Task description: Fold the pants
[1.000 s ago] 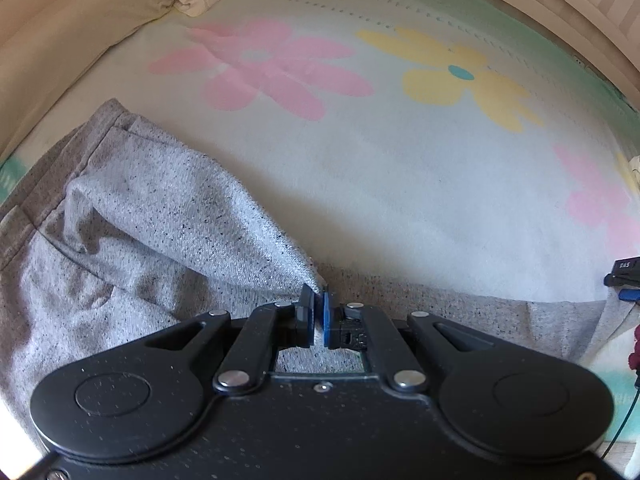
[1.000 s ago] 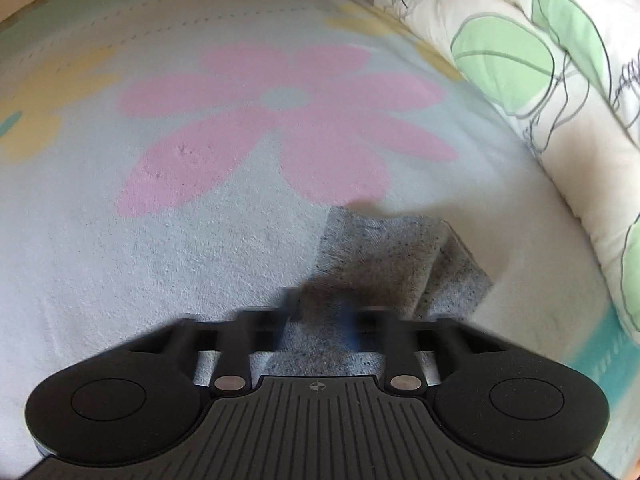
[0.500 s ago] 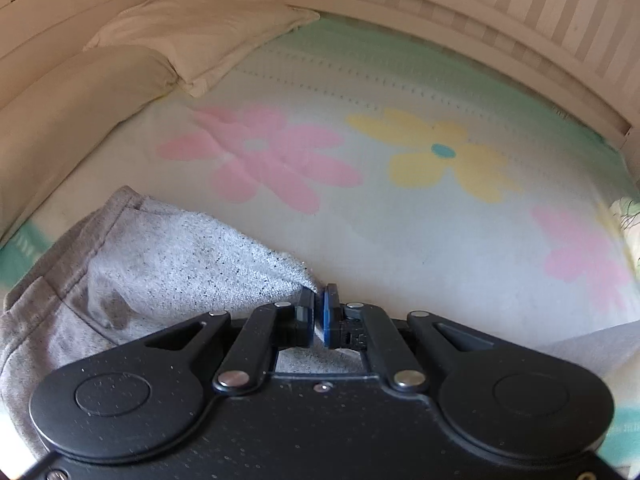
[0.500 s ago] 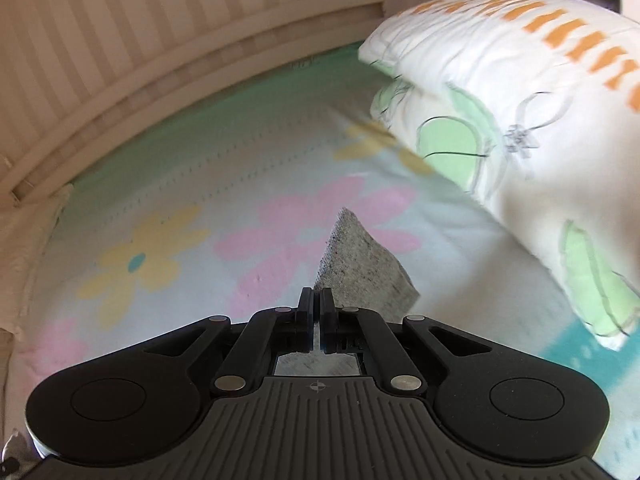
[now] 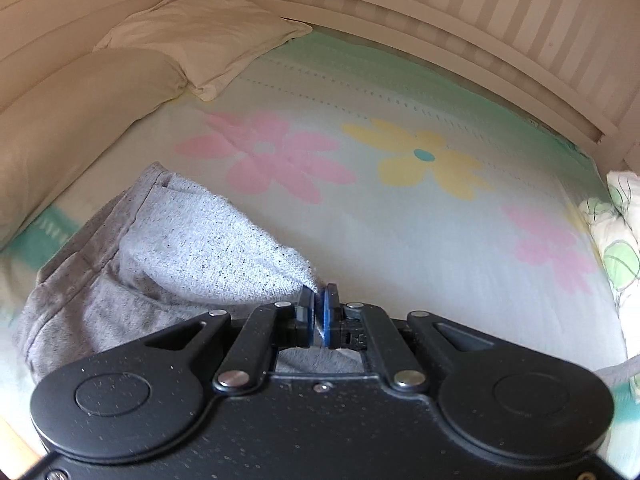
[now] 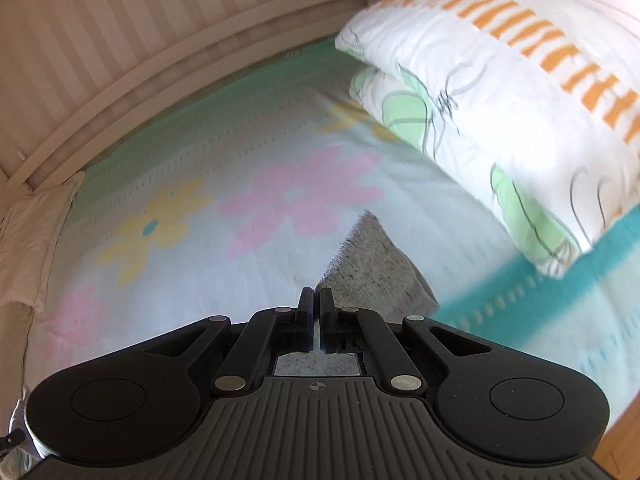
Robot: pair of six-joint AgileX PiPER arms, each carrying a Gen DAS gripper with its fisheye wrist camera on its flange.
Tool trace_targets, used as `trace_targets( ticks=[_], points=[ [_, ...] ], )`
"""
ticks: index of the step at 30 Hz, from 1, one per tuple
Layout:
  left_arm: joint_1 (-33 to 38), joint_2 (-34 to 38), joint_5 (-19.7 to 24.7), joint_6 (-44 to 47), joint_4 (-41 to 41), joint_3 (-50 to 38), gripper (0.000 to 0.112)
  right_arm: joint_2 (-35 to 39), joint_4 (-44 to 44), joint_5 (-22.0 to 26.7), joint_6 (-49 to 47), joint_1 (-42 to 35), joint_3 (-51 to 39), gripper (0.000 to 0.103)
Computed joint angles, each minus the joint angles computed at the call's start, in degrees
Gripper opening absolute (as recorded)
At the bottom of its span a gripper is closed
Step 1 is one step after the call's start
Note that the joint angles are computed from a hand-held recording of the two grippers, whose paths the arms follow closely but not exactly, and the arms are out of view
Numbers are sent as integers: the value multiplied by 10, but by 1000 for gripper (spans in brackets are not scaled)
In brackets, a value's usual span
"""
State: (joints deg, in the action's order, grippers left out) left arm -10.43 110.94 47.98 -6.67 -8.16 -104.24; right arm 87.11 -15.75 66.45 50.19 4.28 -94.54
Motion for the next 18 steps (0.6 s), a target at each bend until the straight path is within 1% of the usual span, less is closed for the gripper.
trace_targets(
  ticks=[2,3,5,7,8,10,11,12,14,16,18],
  points=[
    [-2,5,12,-7,10,-13,5,-31,-14,-16,22,15,27,3],
    [-1,-2,11,-4,9,-8,5,-54,-31,-27,39,28,46,3],
    [6,-30,-7,3,0,25,5,-106,-82,-44,85,63,89,3],
    [12,-82,-47,24,-16,85,4,-165,-127,-46,134,106,141,3],
    [13,-118,-77,40,-22,127,4,-192,-148,-38,162,130,171,3],
    [8,-196,-146,78,-29,223,4,-231,-184,-2,224,178,230,2],
    [3,-227,-168,91,-26,265,4,-246,-182,8,245,190,264,2],
    [2,-252,-180,114,-39,304,4,-260,-167,9,256,191,301,2],
    [1,-276,-177,153,-68,364,4,-272,-123,-2,265,167,368,2],
    [-4,-266,-164,167,-76,406,5,-282,-53,-44,235,107,426,2],
    [-6,-223,-136,143,-71,410,5,-294,13,-91,198,47,467,2]
  ],
)
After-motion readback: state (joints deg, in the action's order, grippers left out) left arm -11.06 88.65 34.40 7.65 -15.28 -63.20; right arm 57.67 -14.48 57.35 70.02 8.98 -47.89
